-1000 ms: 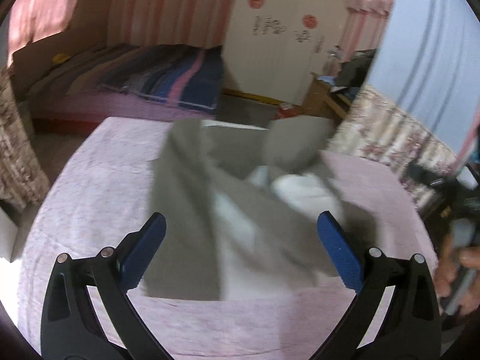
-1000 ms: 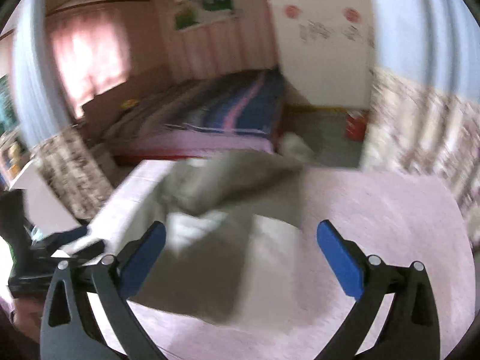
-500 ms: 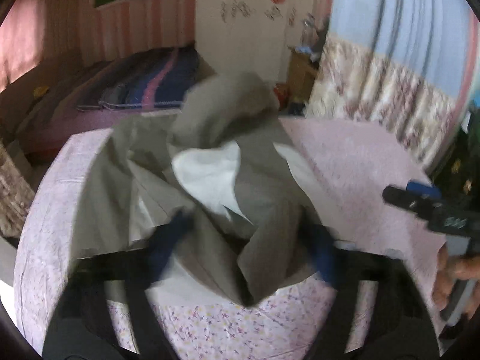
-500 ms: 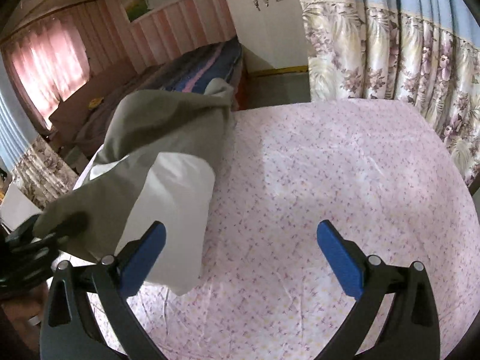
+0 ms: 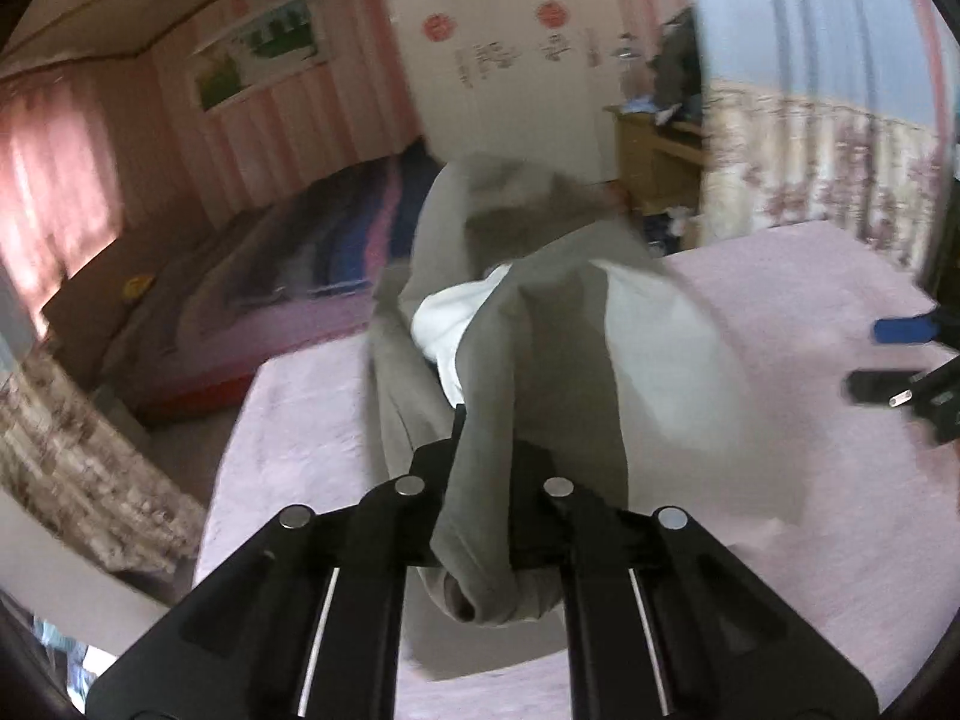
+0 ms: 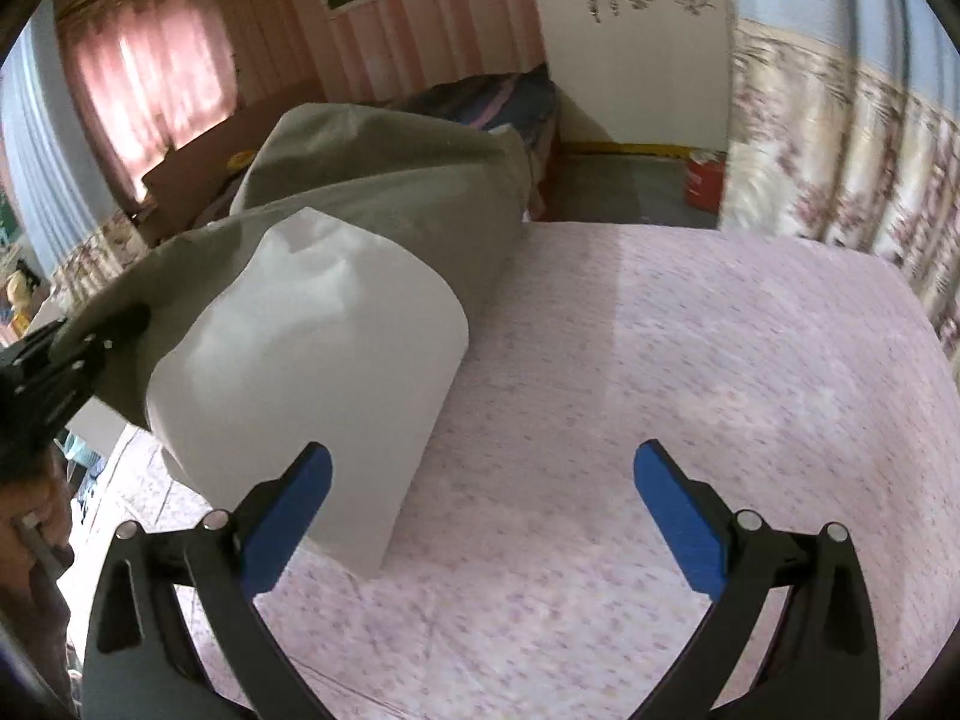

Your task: Fold large clothes

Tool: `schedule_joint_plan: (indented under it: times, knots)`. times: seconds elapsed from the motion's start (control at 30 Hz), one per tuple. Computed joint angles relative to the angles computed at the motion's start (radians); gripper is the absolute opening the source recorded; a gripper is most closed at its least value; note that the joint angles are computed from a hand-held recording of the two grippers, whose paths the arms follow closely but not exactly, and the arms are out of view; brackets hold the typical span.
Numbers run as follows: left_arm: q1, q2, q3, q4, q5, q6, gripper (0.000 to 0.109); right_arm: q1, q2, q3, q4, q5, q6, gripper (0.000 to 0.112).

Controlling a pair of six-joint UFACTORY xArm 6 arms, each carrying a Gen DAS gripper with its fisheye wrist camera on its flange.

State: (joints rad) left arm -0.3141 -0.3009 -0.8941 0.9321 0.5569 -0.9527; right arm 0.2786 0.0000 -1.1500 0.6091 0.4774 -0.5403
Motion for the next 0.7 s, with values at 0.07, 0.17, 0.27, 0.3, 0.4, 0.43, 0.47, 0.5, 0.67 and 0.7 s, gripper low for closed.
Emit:
schedule_joint_plan:
  times: [0.07,0.17,0.27,0.3,0.4,0.43,0.47,0.5,0.67,0.7]
  knots:
    - [0.073,-0.007,0.069,-0.042,-0.071,0.019,0.010,0.029,0.020,-0.014,-0.002,-0.006,0.000,0.101]
    - [0.172,-0.014,0.192,-0.102,-0.237,0.029,0.021,0.072,0.063,-0.038,0.015,-0.014,-0.008,0.101]
    - [0.186,-0.034,0.241,0.003,-0.272,-0.068,0.024,0.117,0.109,-0.052,0.023,-0.034,-0.028,0.101]
    - [0.191,-0.040,0.256,0.055,-0.277,-0.115,0.024,0.131,0.128,-0.051,-0.001,-0.051,-0.017,0.101]
    - [0.208,-0.044,0.283,0.052,-0.314,-0.127,0.029,0.144,0.153,-0.036,0.046,-0.084,-0.063,0.101]
    - [0.209,-0.056,0.291,0.040,-0.311,-0.105,0.033,0.135,0.151,-0.043,0.067,-0.061,-0.070,0.101]
    - [0.205,-0.087,0.301,0.003,-0.286,-0.052,0.044,0.121,0.148,-0.058,0.066,-0.031,-0.060,0.101]
    - [0.195,-0.105,0.299,-0.009,-0.262,-0.040,0.053,0.112,0.146,-0.068,0.059,-0.031,-0.055,0.101]
    - [0.236,-0.188,0.244,-0.217,-0.285,0.125,0.100,0.082,0.162,-0.159,-0.001,-0.061,-0.016,0.101]
    - [0.241,-0.167,0.212,-0.252,-0.282,0.164,0.100,0.078,0.175,-0.184,-0.020,-0.059,0.002,0.101]
